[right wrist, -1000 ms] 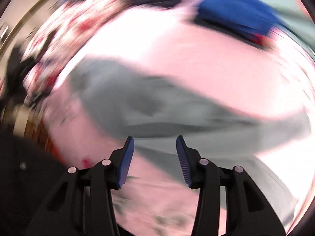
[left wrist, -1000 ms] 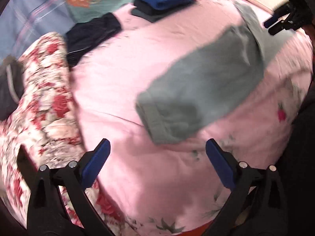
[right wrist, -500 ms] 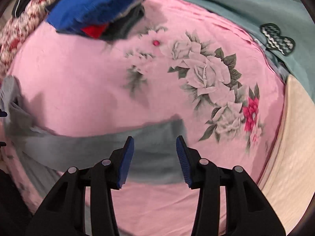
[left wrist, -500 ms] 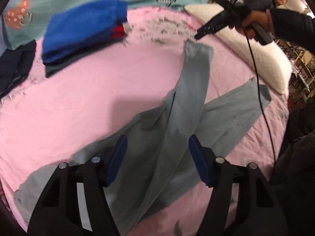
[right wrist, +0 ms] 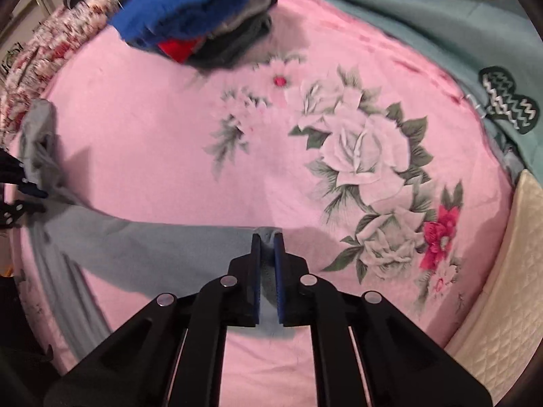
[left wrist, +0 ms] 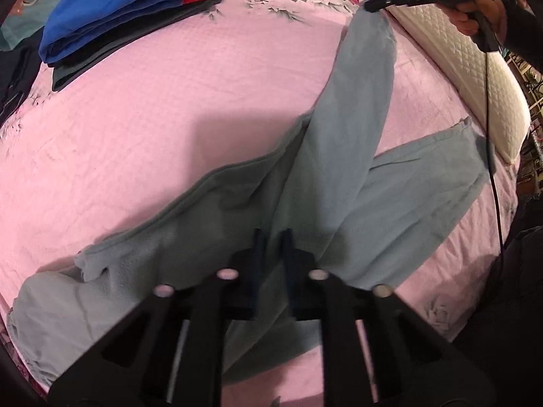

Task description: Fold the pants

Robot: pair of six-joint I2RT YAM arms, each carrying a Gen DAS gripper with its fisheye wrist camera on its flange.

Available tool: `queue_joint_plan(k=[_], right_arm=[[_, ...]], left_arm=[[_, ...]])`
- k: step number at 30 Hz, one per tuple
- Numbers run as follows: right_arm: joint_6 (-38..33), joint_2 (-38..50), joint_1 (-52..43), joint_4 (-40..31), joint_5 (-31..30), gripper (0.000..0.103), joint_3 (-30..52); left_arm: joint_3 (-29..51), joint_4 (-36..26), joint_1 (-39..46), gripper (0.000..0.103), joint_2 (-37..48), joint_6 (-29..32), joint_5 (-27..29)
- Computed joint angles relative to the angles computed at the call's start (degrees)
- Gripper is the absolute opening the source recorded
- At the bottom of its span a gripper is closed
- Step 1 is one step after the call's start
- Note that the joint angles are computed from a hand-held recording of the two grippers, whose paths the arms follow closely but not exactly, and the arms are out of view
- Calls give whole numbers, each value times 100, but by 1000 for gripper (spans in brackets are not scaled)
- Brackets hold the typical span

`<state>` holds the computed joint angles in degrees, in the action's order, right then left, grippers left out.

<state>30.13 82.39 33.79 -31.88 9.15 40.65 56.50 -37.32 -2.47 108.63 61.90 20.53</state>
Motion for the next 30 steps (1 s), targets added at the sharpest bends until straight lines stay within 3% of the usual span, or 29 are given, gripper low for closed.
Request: queue_joint_plan(k=[3, 6, 10, 15, 18, 22, 25, 28, 30], right_arm=[[497, -1117, 741, -954, 357, 7, 60], [1165, -1685, 1581, -2076, 743, 7, 477], [2197, -1811, 2778, -3209, 1040, 7, 1019], [3122, -1148, 4246, -3752, 709, 7, 1369], [3554, -643, 4932, -3435, 306, 7, 1199], [4171, 134, 5702, -2203, -291, 7, 595], [4512, 571, 6053, -1321, -900, 14, 231], [5031, 329, 6360, -634, -1555, 16, -274], [5873, -341, 6553, -417, -1499, 19, -730]], left_arm=[[-140, -352, 193, 3, -388, 413, 147], [-287, -492, 283, 2, -692, 772, 149], [-589, -792, 474, 2, -1231, 1272, 235], [-1451, -695, 600, 2, -2006, 2208, 62], [-1879, -300, 559, 2, -2065, 2341, -152], [-2280, 290, 488, 2, -1988, 2397, -354], [-2366, 402, 488, 3, -1943, 2562, -499], [-2411, 258, 472, 5, -2146, 2844, -571], [-2284, -116, 518, 12, -2282, 3096, -581]])
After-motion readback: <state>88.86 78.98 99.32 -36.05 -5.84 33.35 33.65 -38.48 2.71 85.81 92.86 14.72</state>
